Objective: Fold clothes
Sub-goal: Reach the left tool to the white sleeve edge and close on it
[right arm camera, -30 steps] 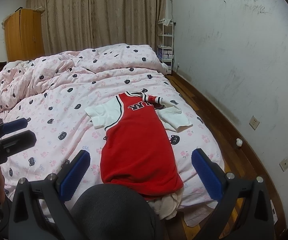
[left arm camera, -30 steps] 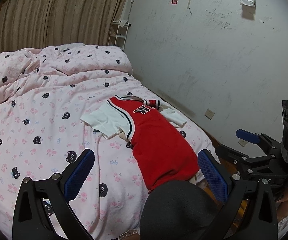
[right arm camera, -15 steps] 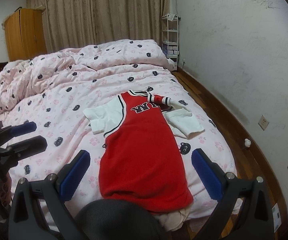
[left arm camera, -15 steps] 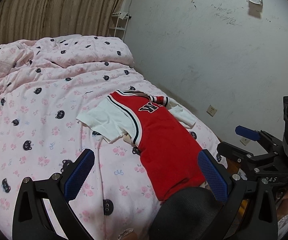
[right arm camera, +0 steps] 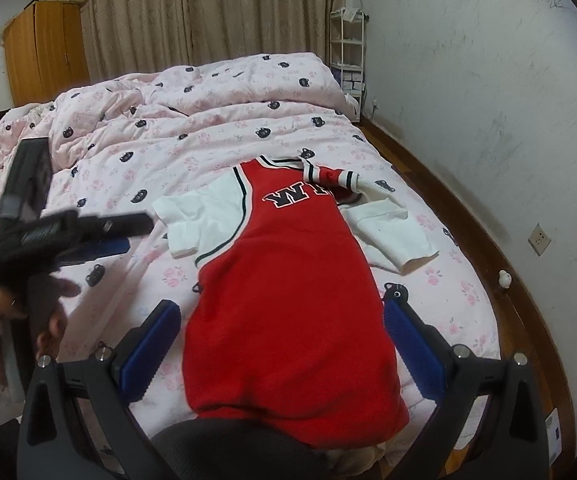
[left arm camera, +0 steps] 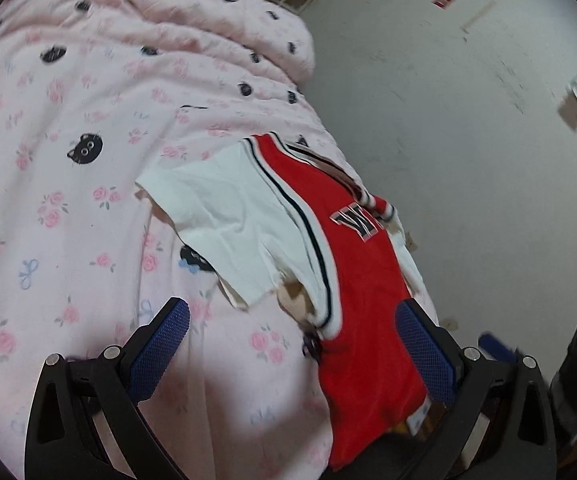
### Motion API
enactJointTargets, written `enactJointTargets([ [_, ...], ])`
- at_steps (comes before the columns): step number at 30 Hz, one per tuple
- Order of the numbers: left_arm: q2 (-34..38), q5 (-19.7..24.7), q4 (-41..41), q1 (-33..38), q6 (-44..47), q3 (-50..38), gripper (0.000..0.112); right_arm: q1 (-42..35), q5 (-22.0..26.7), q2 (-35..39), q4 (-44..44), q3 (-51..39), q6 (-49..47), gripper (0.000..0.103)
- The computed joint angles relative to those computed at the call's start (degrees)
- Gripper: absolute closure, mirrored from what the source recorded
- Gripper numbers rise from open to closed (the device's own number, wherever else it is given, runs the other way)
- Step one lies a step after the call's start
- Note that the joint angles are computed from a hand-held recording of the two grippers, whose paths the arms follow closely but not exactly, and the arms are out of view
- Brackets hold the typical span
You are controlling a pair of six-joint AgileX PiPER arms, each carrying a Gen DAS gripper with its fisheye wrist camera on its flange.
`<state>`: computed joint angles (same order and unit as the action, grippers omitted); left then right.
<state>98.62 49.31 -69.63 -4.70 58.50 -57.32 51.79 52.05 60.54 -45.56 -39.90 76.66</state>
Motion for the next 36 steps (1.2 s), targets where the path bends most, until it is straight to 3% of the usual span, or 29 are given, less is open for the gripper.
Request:
enactJointTargets([
  [12, 14.9, 0.1, -3.3, 0.6, -3.3, -12.6, 0.022, -12.5, -10.6, 3.1, 5.2, 1.3, -8.8, 0.0],
  [15, 16.3, -1.1, -3.1, 0.0, -3.6, -14.6, 0.031, -14.3, -11.9, 3.9, 6.0, 1.3, -10.4, 0.0],
  [18, 18.1, -1.6, -2.0, -0.5, -5.0, -17.1, 0.051, -16.1, -13.3, 4.7, 6.9, 1.2, -12.0, 0.0],
  [20, 19.6, -1.2, -1.1, -0.7, -6.5, -19.2, 0.078, -17.1, -14.1, 5.2, 7.6, 1.1, -13.0, 0.0],
  [23, 20.5, -0.8, -1.2, -0.6, -7.6, -19.8, 0.099, -17.8, -14.7, 5.6, 8.1, 1.0, -13.8, 0.0],
  [25, 19.1, -1.6, -2.4, -0.8, -5.6, -18.2, 0.106, -17.8, -14.5, 5.8, 8.0, 0.9, -13.8, 0.0],
  [29, 13.5, -5.2, -5.7, -1.1, 0.1, -13.6, 0.107, -17.0, -13.6, 5.9, 7.3, 0.5, -13.5, 0.0],
  [36, 5.6, -4.9, -7.2, 2.9, -0.5, -11.9, 0.108, -12.4, -10.3, 5.7, 5.6, -1.5, -11.3, 0.0],
])
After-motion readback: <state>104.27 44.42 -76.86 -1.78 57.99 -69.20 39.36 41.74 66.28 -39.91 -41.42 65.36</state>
